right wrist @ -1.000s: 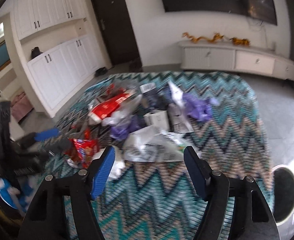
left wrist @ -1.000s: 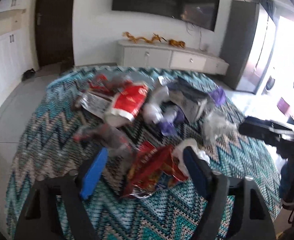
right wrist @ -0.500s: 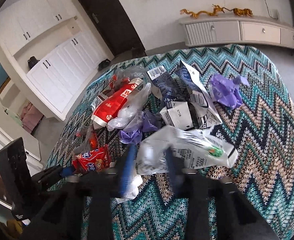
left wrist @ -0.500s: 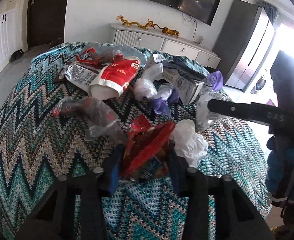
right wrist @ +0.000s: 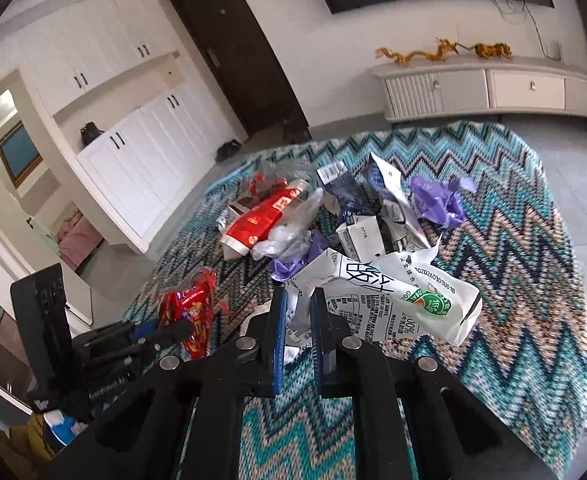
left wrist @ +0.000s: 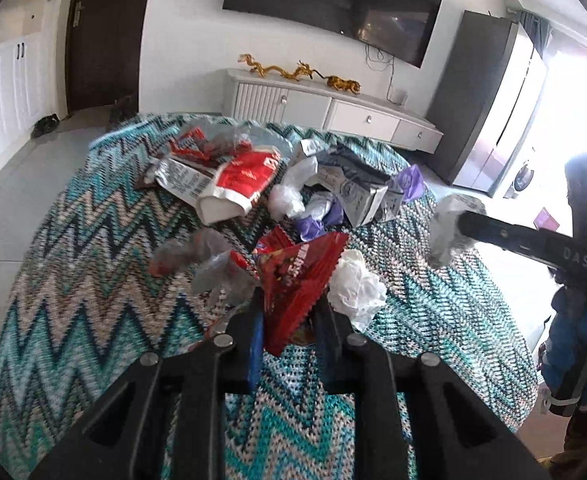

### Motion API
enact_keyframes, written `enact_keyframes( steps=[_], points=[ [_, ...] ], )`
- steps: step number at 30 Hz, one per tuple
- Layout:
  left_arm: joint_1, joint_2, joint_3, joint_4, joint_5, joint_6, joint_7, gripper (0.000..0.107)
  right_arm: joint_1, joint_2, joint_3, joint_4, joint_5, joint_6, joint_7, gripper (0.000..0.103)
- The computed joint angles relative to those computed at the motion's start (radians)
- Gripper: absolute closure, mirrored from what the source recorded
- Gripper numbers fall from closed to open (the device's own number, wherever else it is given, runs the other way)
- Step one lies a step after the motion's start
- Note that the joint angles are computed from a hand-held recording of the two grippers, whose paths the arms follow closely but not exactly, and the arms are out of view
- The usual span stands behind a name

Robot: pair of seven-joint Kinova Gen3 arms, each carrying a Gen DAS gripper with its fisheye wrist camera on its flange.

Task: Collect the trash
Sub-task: 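Carry both items to the grey bin and open both tools to drop them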

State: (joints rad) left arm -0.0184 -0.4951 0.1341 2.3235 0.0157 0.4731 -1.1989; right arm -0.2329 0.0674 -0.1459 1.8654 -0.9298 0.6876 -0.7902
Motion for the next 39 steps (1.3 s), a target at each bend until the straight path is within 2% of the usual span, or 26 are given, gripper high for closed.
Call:
enact_keyframes(
  steps=[2, 7, 10, 13, 15, 18, 20, 24, 27, 32, 37, 39],
  points=[
    [0.012, -0.026, 0.005, -0.018, -0.034, 0.038, 0.044, 0.088, 0.019, -0.028, 0.012, 0.023, -0.04, 0.014, 0.045, 0.092],
    [0.114, -0.031, 0.04, -0.096, -0.219, 0.113, 0.245, 0.088, 0.064, -0.098, 0.083, 0.074, -0.129, 0.061, 0.158, 0.092],
    [0.185, 0.016, 0.054, -0.154, -0.295, 0.131, 0.327, 0.088, 0.095, -0.132, 0.138, 0.097, -0.171, 0.084, 0.221, 0.092],
    [0.22, 0.098, 0.085, -0.233, -0.307, 0.124, 0.333, 0.088, 0.142, -0.147, 0.199, 0.108, -0.187, 0.117, 0.268, 0.092],
    [0.259, 0.166, 0.092, -0.287, -0.325, 0.11, 0.341, 0.088, 0.181, -0.144, 0.236, 0.108, -0.188, 0.14, 0.293, 0.092],
    [0.375, 0.292, 0.068, -0.383, -0.395, 0.101, 0.382, 0.088, 0.252, -0.124, 0.282, 0.107, -0.18, 0.167, 0.326, 0.092],
    [0.417, 0.372, 0.064, -0.449, -0.399, 0.089, 0.366, 0.088, 0.303, -0.094, 0.3, 0.097, -0.172, 0.181, 0.34, 0.092],
    [0.412, 0.557, 0.134, -0.622, -0.355, 0.099, 0.273, 0.088, 0.395, -0.012, 0.302, 0.065, -0.155, 0.184, 0.357, 0.092],
    [0.457, 0.691, 0.134, -0.76, -0.335, 0.133, 0.222, 0.088, 0.449, 0.069, 0.288, 0.039, -0.145, 0.163, 0.367, 0.092],
    [0.421, 0.922, 0.265, -0.992, -0.36, 0.2, 0.211, 0.088, 0.513, 0.202, 0.253, -0.018, -0.1, 0.126, 0.351, 0.092],
    [0.407, 1.141, 0.427, -1.223, -0.512, 0.321, 0.274, 0.085, 0.548, 0.32, 0.225, -0.082, -0.04, 0.083, 0.266, 0.091],
    [0.417, 1.219, 0.471, -1.316, -0.558, 0.375, 0.289, 0.085, 0.553, 0.36, 0.215, -0.107, -0.012, 0.058, 0.229, 0.091]
  ],
)
